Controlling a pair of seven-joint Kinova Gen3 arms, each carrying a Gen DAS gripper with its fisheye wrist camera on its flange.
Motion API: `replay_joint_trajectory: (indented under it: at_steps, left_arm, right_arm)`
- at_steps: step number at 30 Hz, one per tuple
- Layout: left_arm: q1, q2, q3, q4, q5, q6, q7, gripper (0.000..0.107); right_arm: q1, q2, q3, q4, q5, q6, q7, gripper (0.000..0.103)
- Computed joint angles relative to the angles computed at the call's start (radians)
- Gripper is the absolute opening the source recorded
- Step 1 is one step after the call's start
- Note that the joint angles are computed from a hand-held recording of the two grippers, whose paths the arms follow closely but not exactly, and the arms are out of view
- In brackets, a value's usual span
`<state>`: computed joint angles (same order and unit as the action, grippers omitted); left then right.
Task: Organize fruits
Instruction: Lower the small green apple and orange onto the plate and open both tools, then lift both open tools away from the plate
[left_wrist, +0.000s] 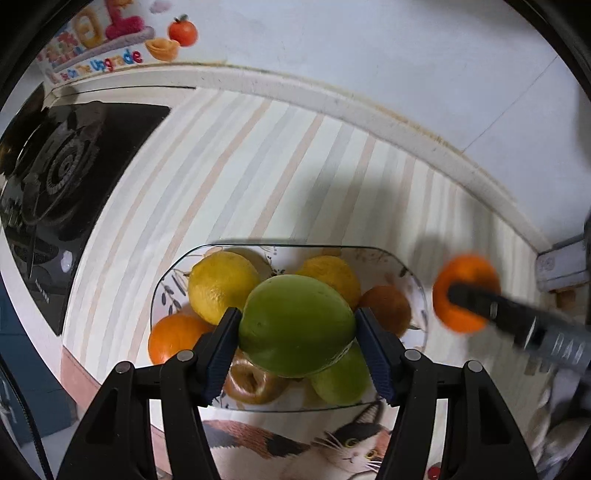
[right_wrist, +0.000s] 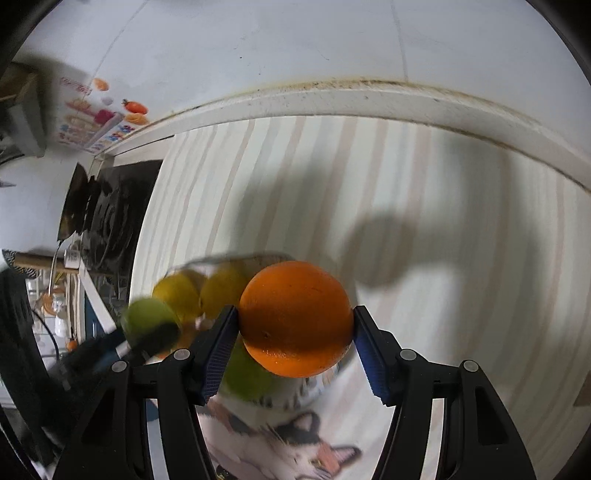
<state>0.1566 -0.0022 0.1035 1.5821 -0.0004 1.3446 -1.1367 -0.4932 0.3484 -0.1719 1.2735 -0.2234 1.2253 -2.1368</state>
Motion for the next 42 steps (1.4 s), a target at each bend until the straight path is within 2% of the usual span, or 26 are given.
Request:
replay_joint_trajectory:
  at_steps: [7, 14, 16, 18, 19, 20, 22, 25, 29, 35, 38, 42]
  left_arm:
    - [-0.018, 0.044, -0.015, 0.034, 0.073, -0.031, -0.037, 0.061]
    - [-0.041, 0.058, -0.029, 0.036, 0.123, -0.028, -0.069, 0.062]
    - [-0.056, 0.051, -0.038, 0.041, 0.15, -0.032, -0.069, 0.062]
    - [-0.076, 0.044, -0.049, 0.047, 0.185, -0.037, -0.086, 0.073]
    - [-0.084, 0.042, -0.052, 0.046, 0.2, -0.036, -0.092, 0.083]
    - [-0.089, 0.037, -0.054, 0.046, 0.205, -0.039, -0.093, 0.086]
    - [-0.094, 0.022, -0.054, 0.049, 0.2, -0.045, -0.088, 0.086]
    - [-0.099, 0.003, -0.055, 0.049, 0.188, -0.04, -0.073, 0.087]
    - [-0.097, -0.039, -0.048, 0.063, 0.139, -0.039, -0.028, 0.087]
    - [-0.058, -0.126, 0.019, 0.096, -0.045, -0.022, 0.141, 0.087]
    - [-0.043, -0.168, 0.054, 0.111, -0.121, 0.006, 0.203, 0.087]
    - [-0.022, -0.214, 0.097, 0.126, -0.172, 0.043, 0.27, 0.087]
  right_arm:
    - [-0.055, 0.153, 0.003, -0.154, 0.041, 0.038, -0.003, 0.065]
    - [-0.047, 0.188, -0.005, -0.161, -0.004, 0.054, 0.013, 0.067]
    - [-0.026, 0.201, -0.013, -0.168, -0.04, 0.062, 0.019, 0.071]
    - [-0.015, 0.203, -0.009, -0.17, -0.052, 0.074, 0.02, 0.082]
    - [-0.014, 0.203, -0.007, -0.172, -0.051, 0.077, 0.021, 0.083]
    - [-0.013, 0.204, -0.007, -0.176, -0.052, 0.081, 0.025, 0.083]
    - [-0.009, 0.203, -0.005, -0.179, -0.056, 0.09, 0.026, 0.083]
    - [-0.007, 0.176, -0.001, -0.16, -0.047, 0.09, 0.031, 0.09]
    - [-0.035, 0.133, 0.01, -0.146, 0.007, 0.106, 0.03, 0.091]
    - [-0.136, 0.019, 0.015, -0.091, 0.163, 0.124, 0.005, 0.094]
    - [-0.177, -0.051, 0.002, -0.032, 0.222, 0.116, -0.021, 0.094]
    - [-0.218, -0.132, -0.026, 0.042, 0.273, 0.109, -0.071, 0.094]
